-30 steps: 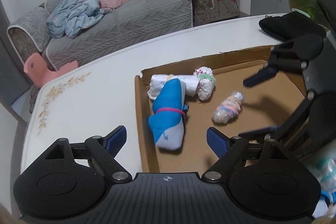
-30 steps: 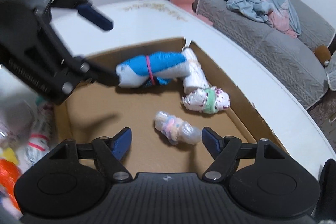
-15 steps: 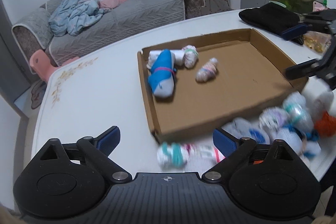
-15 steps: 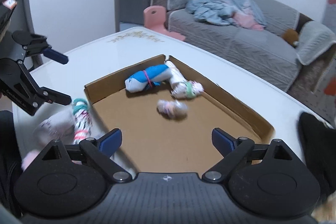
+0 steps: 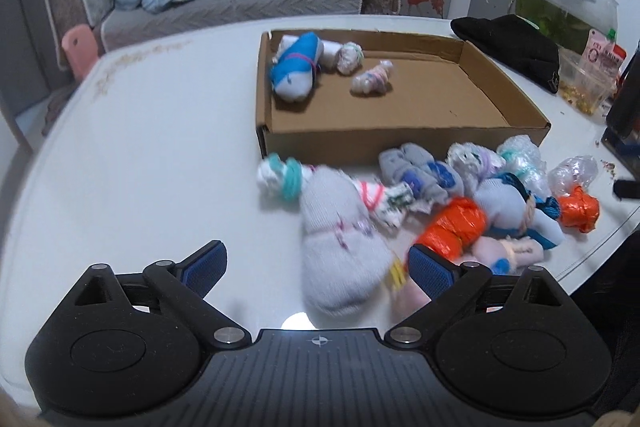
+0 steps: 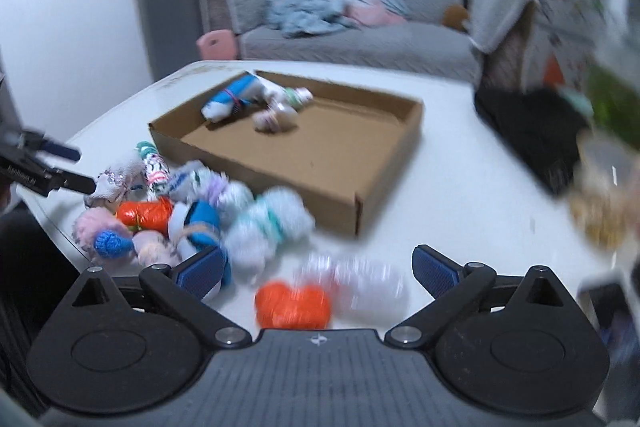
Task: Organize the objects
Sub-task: 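Grasp the grey knit sock with left tool while right tool grasps the orange bagged bundle, then lift both held bundles and carry them over the cardboard tray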
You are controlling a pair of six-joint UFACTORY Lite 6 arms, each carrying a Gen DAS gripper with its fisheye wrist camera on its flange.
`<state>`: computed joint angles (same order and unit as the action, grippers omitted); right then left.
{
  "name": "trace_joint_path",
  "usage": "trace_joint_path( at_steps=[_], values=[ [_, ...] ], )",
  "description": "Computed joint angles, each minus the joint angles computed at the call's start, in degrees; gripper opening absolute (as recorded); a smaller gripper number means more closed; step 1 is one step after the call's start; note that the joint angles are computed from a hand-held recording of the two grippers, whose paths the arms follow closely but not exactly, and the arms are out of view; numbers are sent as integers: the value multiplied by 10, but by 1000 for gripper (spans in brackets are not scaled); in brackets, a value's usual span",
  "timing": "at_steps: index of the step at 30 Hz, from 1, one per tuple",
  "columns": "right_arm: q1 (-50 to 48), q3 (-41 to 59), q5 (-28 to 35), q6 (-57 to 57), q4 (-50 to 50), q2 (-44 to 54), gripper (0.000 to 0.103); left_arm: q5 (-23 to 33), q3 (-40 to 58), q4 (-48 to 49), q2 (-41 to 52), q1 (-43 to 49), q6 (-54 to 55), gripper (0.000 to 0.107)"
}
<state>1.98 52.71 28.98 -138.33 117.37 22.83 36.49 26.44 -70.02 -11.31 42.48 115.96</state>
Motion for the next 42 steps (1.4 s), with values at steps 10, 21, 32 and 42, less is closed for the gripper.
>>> trace_joint_path(
  at_steps=[10, 21, 32, 42],
  values=[
    [67, -25, 29, -77, 219, 68, 89, -36, -3, -94, 49, -52, 22, 98],
    [77, -33, 46, -154, 300, 93, 52, -68, 29, -155, 125, -76, 77, 70],
    [73, -66, 77, -181, 307, 67, 48, -53, 9, -174, 96, -52, 139, 52],
    [45, -76, 67, -158, 234, -16, 48, -26, 63, -76, 43, -40, 57, 52]
  ],
)
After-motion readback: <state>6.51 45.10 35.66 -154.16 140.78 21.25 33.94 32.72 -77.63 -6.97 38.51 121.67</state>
